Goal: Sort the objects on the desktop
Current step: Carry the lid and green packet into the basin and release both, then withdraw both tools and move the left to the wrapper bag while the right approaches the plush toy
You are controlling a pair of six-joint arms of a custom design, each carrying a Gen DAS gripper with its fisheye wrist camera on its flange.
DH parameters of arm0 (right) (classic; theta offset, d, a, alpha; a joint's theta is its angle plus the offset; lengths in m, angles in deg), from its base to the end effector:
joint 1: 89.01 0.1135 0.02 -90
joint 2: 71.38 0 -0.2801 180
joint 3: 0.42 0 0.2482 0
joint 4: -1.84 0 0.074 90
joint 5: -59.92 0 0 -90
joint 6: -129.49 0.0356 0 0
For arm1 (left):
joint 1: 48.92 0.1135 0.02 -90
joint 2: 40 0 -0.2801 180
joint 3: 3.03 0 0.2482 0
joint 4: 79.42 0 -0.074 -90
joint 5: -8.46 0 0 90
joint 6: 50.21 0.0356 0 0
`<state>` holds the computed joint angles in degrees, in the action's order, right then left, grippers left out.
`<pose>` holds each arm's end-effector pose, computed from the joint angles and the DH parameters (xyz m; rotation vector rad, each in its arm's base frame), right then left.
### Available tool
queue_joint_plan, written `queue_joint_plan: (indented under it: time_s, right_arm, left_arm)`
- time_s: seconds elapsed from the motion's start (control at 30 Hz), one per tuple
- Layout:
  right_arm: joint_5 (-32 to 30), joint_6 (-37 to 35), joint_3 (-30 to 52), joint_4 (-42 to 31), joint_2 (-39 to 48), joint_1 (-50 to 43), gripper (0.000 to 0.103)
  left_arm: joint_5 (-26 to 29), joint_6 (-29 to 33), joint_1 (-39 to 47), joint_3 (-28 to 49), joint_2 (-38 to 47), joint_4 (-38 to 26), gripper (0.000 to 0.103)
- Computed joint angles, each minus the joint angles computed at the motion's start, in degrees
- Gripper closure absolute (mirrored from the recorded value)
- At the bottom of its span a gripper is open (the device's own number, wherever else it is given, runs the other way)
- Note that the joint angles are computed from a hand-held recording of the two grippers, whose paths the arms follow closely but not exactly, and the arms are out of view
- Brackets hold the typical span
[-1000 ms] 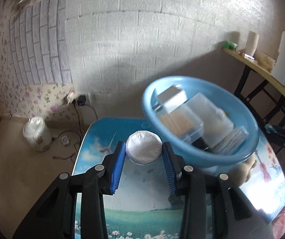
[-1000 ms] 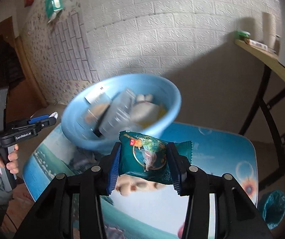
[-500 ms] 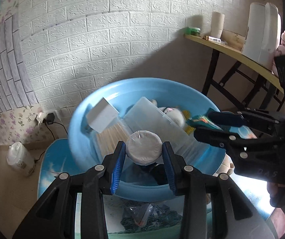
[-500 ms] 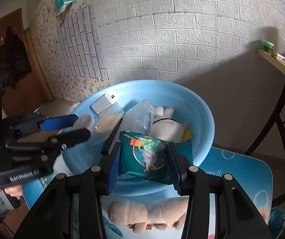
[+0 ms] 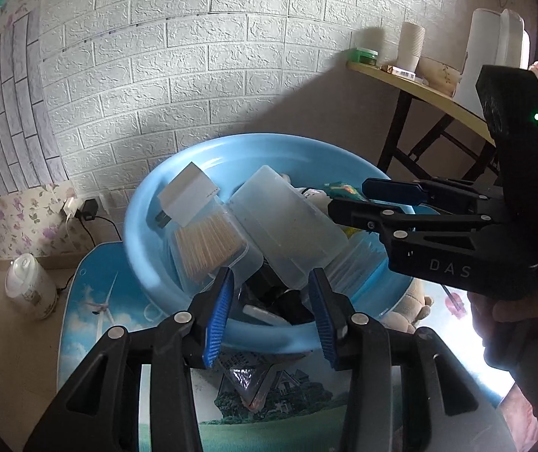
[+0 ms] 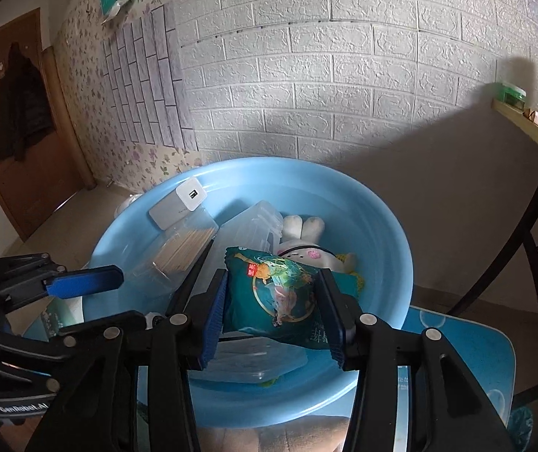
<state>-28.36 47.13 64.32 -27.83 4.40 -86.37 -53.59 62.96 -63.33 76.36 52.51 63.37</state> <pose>0.2776 0.0117 0.2660 0.1152 2.2787 0.0597 0.3264 -0.1011 0.2558 0.9646 2.1747 -0.5227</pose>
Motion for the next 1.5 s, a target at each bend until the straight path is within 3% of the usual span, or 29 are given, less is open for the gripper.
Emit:
queue_joint_plan:
  time_s: [0.1, 0.17, 0.27, 0.43, 0.53, 0.7, 0.9, 1.13, 1.5]
  right_arm:
    - [-0.21, -0.12, -0.32, -0.75, -0.87, -0.33, 0.053]
    - [1.11, -0.19, -0.94, -1.04, -2.04, -0.14, 0.035]
    - [2.29, 0.42, -3.34, -1.15, -5.83, -0.43, 0.031]
    - [2.08, 1.65, -6.89, -3.11, -10.56, -1.82, 0.022]
    - [-0.84, 3.17, -11.0, -1.85, -15.33, -3.39, 0.012]
    - [0.62, 5.34, -14.59, -3.44, -19.17, -2.82, 0.002]
    - [-1.6, 7.08, -18.94, -3.25, -22.34, -4.43, 0.001]
    - [-1.97, 12.09, -22.04, -3.79, -23.33, -4.86, 0.001]
    - [-0.95, 17.08, -20.1, -2.45, -18.55, -2.51, 0.001]
  left_arm:
    - [-0.53, 0.55, 0.66, -1.22, -1.38, 0.2, 0.063]
    - [0.16, 0.31, 1.52, -2.45, -3.03, 0.39, 0.061]
    - [2.23, 0.27, 3.53, -4.51, -5.31, -0.07, 0.054]
    - [2.23, 1.72, 5.24, -7.85, -6.95, 0.08, 0.053]
    - [2.54, 2.73, 6.29, -9.6, -7.91, -0.78, 0.042]
    - [0.24, 5.66, 6.21, -12.51, -8.79, -1.21, 0.027]
    - [-1.37, 5.07, 5.96, -14.7, -7.76, 0.49, 0.018]
    - [-4.62, 2.97, 4.95, -14.83, -5.09, 2.54, 0.018]
    - [-7.01, 1.71, 2.53, -12.35, -0.53, 5.67, 0.018]
